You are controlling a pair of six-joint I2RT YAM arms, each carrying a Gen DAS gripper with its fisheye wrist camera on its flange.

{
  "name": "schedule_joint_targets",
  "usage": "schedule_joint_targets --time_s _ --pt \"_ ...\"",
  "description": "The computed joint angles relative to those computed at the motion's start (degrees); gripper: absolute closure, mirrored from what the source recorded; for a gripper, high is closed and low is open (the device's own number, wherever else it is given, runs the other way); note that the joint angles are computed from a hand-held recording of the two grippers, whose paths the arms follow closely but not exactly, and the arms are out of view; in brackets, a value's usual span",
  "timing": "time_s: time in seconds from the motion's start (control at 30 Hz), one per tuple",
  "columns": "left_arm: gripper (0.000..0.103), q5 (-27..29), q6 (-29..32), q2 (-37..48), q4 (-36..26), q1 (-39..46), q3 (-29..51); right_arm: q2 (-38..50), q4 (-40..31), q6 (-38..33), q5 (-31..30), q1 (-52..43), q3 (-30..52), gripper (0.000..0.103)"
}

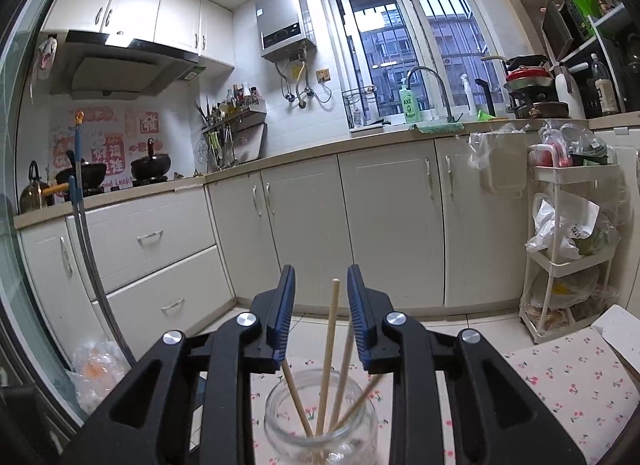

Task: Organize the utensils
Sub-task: 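Lower the stick in the right gripper into the jar and open, then move both grippers back to the stick pile and grasp one stick each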

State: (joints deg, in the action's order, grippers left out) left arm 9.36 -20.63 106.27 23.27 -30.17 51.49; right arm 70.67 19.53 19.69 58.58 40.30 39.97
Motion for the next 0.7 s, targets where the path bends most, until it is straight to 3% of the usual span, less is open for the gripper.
schedule_joint_targets --time_s 0.07,0.13,0.2,0.27,0.3,0.37,0.47,0.53,0.7 --pt "0.044 0.7 0.6 -0.5 -0.9 -0.1 0.1 -5.2 -4.5 2.1 4.7 4.0 -1.7 0.072" --pt "0.044 2.4 2.2 -1.9 -2.5 -0.3 -0.3 -11.0 -21.2 14.1 10.7 9.4 -1.4 0.064" --pt "0.044 2.7 4.0 -3.7 -4.5 -1.4 -0.9 -12.7 -52.8 40.3 13.3 15.2 2.8 0.063" --pt "0.043 3.3 6.3 -4.9 -7.7 -2.8 -0.5 -11.0 -72.8 60.8 10.7 19.2 4.6 0.063" --pt "0.043 3.5 7.1 -5.4 -9.1 -3.7 -0.3 -10.6 -81.3 72.1 6.7 21.7 3.4 0.063" --pt "0.043 3.2 8.7 -5.8 -12.9 -5.8 0.9 -11.9 -85.5 82.0 0.8 24.9 -0.5 0.063" --pt "0.043 1.8 9.9 -4.5 -17.8 -9.3 3.9 -14.2 -82.7 85.3 -5.2 25.5 -6.1 0.068" --pt "0.043 0.4 9.9 -3.6 -20.5 -11.5 5.5 -16.4 -78.2 82.9 -7.8 23.7 -9.2 0.07" --pt "0.043 -1.5 9.8 -2.2 -23.4 -14.1 7.4 -19.3 -64.8 66.8 -13.4 15.0 -12.4 0.07"
